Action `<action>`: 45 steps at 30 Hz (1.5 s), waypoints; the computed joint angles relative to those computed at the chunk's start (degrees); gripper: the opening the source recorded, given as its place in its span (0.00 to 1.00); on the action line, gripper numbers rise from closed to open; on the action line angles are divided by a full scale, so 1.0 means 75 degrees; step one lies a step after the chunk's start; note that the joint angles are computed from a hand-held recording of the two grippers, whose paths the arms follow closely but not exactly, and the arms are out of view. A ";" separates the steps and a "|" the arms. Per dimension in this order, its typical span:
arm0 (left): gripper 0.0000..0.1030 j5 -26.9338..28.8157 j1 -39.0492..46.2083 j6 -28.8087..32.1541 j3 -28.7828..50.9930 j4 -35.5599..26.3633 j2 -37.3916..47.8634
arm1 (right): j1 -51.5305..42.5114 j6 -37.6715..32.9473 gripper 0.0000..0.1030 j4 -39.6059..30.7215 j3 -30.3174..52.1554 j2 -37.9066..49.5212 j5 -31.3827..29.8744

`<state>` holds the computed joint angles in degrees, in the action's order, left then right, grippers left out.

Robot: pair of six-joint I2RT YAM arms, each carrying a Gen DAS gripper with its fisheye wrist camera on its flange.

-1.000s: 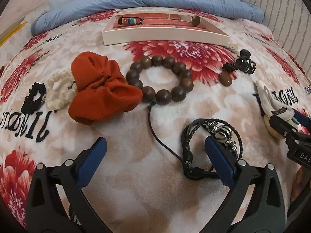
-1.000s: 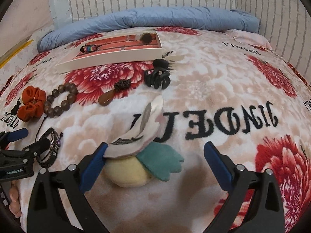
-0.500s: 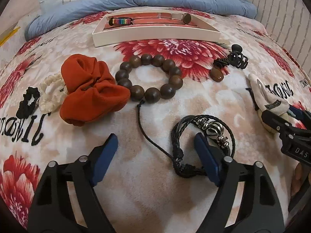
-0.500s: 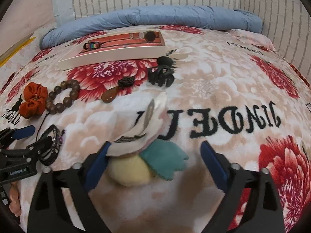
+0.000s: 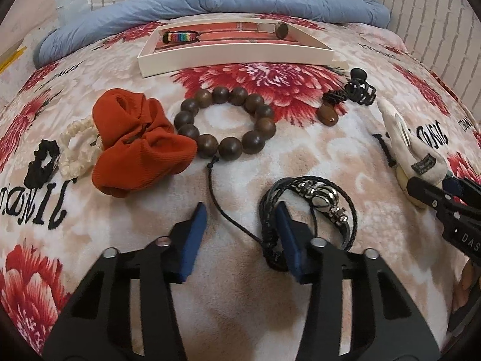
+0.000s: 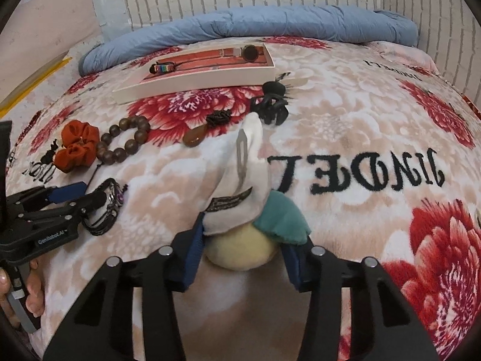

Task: Organize jewelry
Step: 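Grasp the black leather bracelet with the left tool while the right tool grasps the plush toy, then carry the bracelet and plush toy into the tray and open both tools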

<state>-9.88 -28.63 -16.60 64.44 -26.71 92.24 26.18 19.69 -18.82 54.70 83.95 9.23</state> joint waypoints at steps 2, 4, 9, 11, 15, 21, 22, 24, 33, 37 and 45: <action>0.29 0.0007 -0.0035 0.0064 -0.0051 0.0055 -0.0052 | -0.0051 -0.0038 0.43 0.0072 -0.0057 -0.0098 0.0104; 0.24 -0.0007 -0.0063 0.0085 -0.0086 0.0083 -0.0093 | -0.0180 -0.0084 0.43 0.0149 -0.0107 -0.0179 0.0062; 0.08 0.0292 0.0053 0.0048 -0.0276 0.0277 -0.0273 | -0.0483 0.0029 0.44 0.0272 -0.0206 -0.0269 -0.0200; 0.07 0.0386 0.0101 0.0033 -0.0364 0.0363 -0.0360 | -0.0545 0.0036 0.44 0.0316 -0.0213 -0.0250 -0.0255; 0.07 0.0448 0.0133 0.0028 -0.0594 0.0627 -0.0622 | -0.0632 0.0005 0.44 0.0410 -0.0234 -0.0263 -0.0333; 0.07 0.0367 0.0074 0.0094 -0.0729 0.0813 -0.0873 | -0.0681 -0.0059 0.44 0.0505 -0.0253 -0.0314 -0.0351; 0.07 0.0298 0.0037 0.0137 -0.0734 0.0814 -0.0931 | -0.0663 -0.0105 0.44 0.0517 -0.0246 -0.0338 -0.0322; 0.07 0.0093 -0.0062 0.0245 -0.0725 0.0809 -0.1037 | -0.0625 -0.0190 0.44 0.0526 -0.0234 -0.0387 -0.0195; 0.07 0.0055 -0.0075 0.0581 0.0174 0.0406 -0.0963 | -0.0754 -0.0480 0.44 0.0248 0.0505 -0.0268 -0.0246; 0.07 0.0186 0.0148 0.0768 0.1224 0.0045 -0.0558 | -0.0791 -0.0591 0.44 0.0105 0.1331 0.0212 -0.0335; 0.07 0.0539 0.1015 0.1008 0.4376 -0.1002 0.1152 | -0.0876 -0.1207 0.44 -0.0644 0.4478 0.2171 -0.0581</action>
<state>-5.84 -21.02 -9.04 97.26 -34.23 100.88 19.61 10.64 -23.64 88.29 100.23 4.88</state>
